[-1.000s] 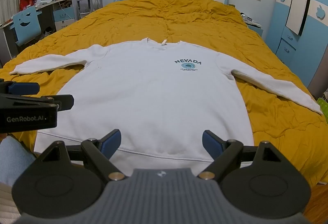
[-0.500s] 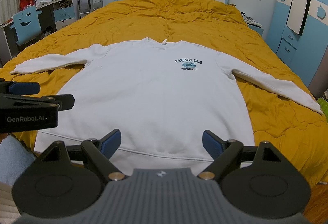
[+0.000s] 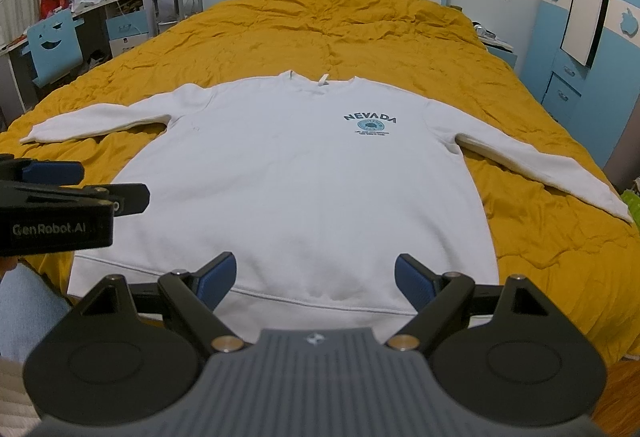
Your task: Fold small clothes
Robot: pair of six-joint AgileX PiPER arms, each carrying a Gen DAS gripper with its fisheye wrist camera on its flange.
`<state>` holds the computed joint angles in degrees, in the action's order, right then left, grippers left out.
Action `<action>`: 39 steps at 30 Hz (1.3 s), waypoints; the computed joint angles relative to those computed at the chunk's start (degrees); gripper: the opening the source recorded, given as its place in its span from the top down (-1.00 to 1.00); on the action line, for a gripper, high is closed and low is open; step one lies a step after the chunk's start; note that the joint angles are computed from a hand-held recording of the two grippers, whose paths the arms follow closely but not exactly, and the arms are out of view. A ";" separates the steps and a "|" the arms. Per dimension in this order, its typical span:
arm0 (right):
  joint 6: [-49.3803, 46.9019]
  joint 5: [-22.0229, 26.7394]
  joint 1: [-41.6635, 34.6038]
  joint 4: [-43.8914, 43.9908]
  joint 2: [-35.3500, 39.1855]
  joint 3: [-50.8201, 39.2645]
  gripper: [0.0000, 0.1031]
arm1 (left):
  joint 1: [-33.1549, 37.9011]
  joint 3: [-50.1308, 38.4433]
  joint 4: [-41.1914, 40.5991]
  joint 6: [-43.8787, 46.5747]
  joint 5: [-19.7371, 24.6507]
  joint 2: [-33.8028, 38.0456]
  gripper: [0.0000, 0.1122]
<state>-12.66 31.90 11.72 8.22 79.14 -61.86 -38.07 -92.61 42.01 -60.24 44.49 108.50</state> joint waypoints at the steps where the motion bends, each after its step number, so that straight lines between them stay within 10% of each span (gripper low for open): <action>1: -0.69 0.10 -0.22 0.48 0.33 -0.57 -0.60 | 0.51 0.20 -0.30 0.26 -0.81 0.00 -0.63; 12: -23.96 -7.44 -6.98 26.84 8.48 -5.75 -0.60 | 11.10 -0.46 -6.28 6.58 -9.75 0.30 -0.54; 31: -4.07 -3.95 -4.88 7.24 38.10 -41.81 -0.57 | 48.77 -17.56 -18.11 1.39 2.39 11.17 -0.17; 39: 8.48 8.87 -2.20 -3.31 56.77 -71.35 0.17 | 59.84 -21.74 -31.91 3.62 -2.63 18.89 -0.10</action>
<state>-4.18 40.77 9.52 4.91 135.91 -133.21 21.77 -114.36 10.10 -56.61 41.86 127.39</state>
